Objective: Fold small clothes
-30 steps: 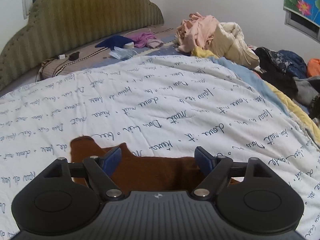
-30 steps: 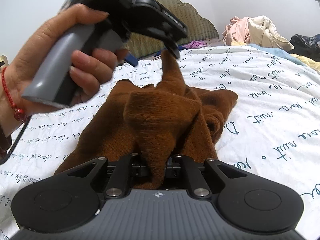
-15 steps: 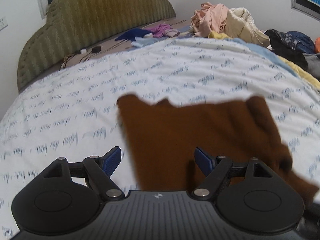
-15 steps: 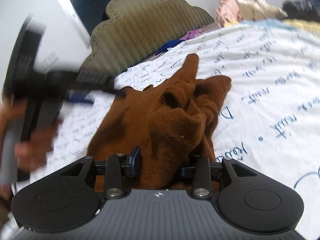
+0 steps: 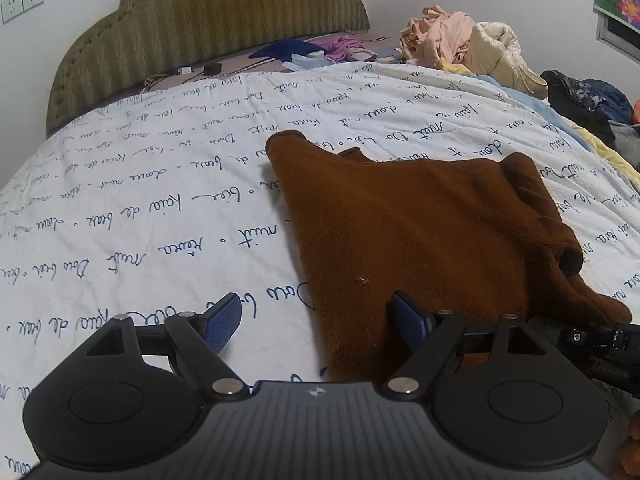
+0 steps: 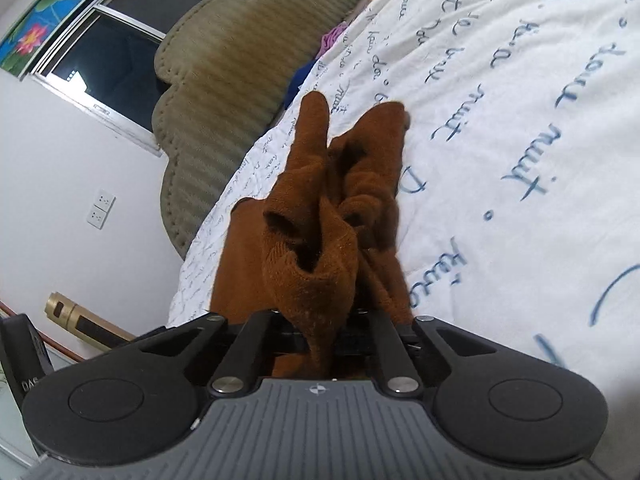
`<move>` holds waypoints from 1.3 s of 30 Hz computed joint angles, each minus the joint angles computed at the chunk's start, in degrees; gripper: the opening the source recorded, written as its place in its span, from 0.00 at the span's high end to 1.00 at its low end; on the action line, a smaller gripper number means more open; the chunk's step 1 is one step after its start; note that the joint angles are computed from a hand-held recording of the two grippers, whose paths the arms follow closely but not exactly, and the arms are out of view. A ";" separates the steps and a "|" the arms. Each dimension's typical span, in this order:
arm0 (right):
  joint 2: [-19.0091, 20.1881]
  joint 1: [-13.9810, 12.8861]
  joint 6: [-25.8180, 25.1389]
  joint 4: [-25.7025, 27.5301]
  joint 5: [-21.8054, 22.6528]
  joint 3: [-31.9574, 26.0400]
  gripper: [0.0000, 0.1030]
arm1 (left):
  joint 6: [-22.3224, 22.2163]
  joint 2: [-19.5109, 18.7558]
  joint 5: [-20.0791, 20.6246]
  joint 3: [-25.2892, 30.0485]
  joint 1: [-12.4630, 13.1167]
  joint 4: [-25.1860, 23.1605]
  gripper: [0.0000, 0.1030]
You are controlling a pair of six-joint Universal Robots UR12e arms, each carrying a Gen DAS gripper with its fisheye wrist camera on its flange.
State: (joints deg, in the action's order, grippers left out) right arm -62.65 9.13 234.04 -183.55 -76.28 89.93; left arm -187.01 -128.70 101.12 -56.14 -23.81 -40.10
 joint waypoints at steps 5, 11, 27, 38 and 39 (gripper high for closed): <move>-0.03 0.31 -2.49 2.66 -0.24 -1.08 0.88 | -0.51 0.08 -0.59 0.01 0.22 -0.56 0.21; -0.37 -0.17 -1.30 1.75 2.48 -0.78 0.88 | 0.12 0.10 0.24 -0.29 0.05 0.00 0.21; -4.59 0.07 -14.44 6.74 -2.93 1.32 0.46 | -6.83 2.94 -18.51 -5.08 4.02 -0.10 0.18; -2.40 -0.44 -15.18 13.57 -0.78 -1.80 0.61 | -11.98 3.08 -37.93 -7.60 6.44 0.33 0.63; -2.15 -0.31 -14.79 13.86 -0.71 -2.13 0.70 | -11.08 3.05 -36.01 -7.30 6.11 -0.52 0.68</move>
